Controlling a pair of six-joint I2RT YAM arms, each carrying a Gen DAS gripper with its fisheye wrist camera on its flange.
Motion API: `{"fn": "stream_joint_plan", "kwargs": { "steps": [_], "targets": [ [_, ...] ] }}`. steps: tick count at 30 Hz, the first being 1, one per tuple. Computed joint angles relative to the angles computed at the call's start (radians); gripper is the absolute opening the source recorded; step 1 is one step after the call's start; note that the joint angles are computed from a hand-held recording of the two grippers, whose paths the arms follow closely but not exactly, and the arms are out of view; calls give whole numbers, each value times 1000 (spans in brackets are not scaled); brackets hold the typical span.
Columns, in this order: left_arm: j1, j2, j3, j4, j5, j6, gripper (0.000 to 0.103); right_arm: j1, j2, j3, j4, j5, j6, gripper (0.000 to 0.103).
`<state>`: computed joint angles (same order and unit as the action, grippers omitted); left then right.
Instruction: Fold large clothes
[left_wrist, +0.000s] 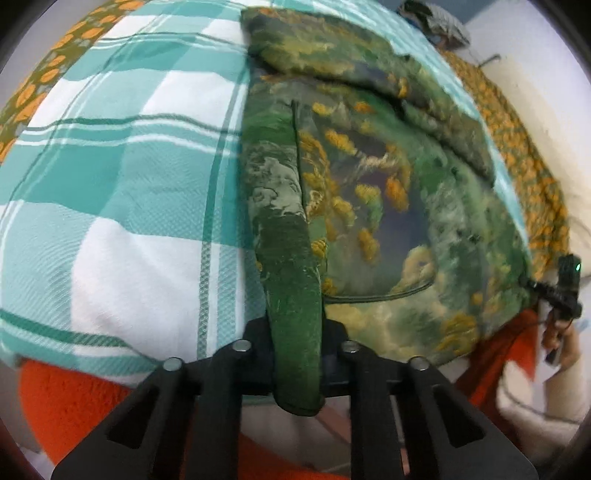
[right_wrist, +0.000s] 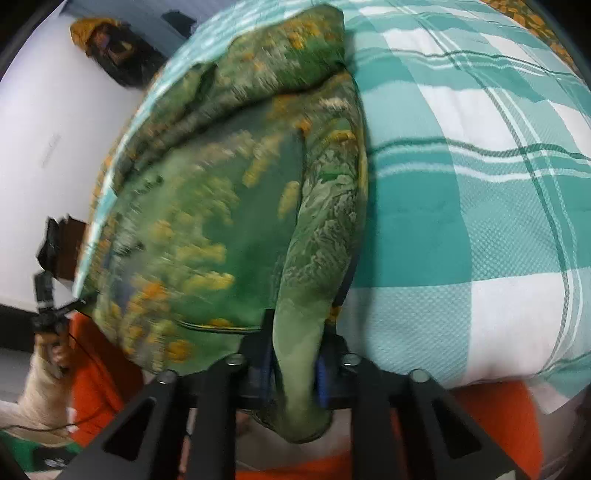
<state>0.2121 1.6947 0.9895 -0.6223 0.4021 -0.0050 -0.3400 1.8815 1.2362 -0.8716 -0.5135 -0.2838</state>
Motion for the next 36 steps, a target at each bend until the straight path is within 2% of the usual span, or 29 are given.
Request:
{"fn": "stream_joint_plan", "kwargs": {
  "steps": [4, 7, 10, 15, 17, 20, 22, 24, 28, 30, 31, 33, 36],
  "targets": [
    [22, -108, 8, -61, 45, 16, 11, 3, -109, 19, -53, -73, 24, 12],
    [34, -165, 16, -111, 64, 42, 11, 10, -143, 52, -94, -87, 20, 12],
    [75, -245, -17, -195, 57, 118, 11, -1, -178, 47, -152, -103, -16, 12],
    [210, -354, -70, -405, 67, 306, 11, -91, -222, 7, -309, -139, -142, 12],
    [279, -365, -35, -513, 101, 377, 11, -135, -239, 3, -384, -168, -179, 12],
    [374, -335, 86, -642, 204, 438, 11, -178, -220, 59, -469, -237, -201, 11],
    [382, -281, 188, -649, 270, 402, 11, -181, -185, 119, -480, -291, -180, 11],
    [361, -201, 300, -593, 318, 310, 11, -160, -126, 213, -445, -354, -110, 11],
    [273, 28, 515, -388, 314, 65, 11, -74, 82, 479, -239, -434, 172, 11],
    [226, 196, 665, -306, 275, -56, 11, -20, 172, 566, -113, -424, 317, 11],
    [216, 232, 686, -278, 263, -86, 11, 5, 247, 638, -43, -390, 402, 11],
    [178, 351, 779, -219, 211, -154, 12, 35, 360, 757, -9, -358, 468, 11],
    [122, 466, 847, -156, 133, -223, 17, 74, 528, 902, 39, -281, 564, 11]
  ]
}}
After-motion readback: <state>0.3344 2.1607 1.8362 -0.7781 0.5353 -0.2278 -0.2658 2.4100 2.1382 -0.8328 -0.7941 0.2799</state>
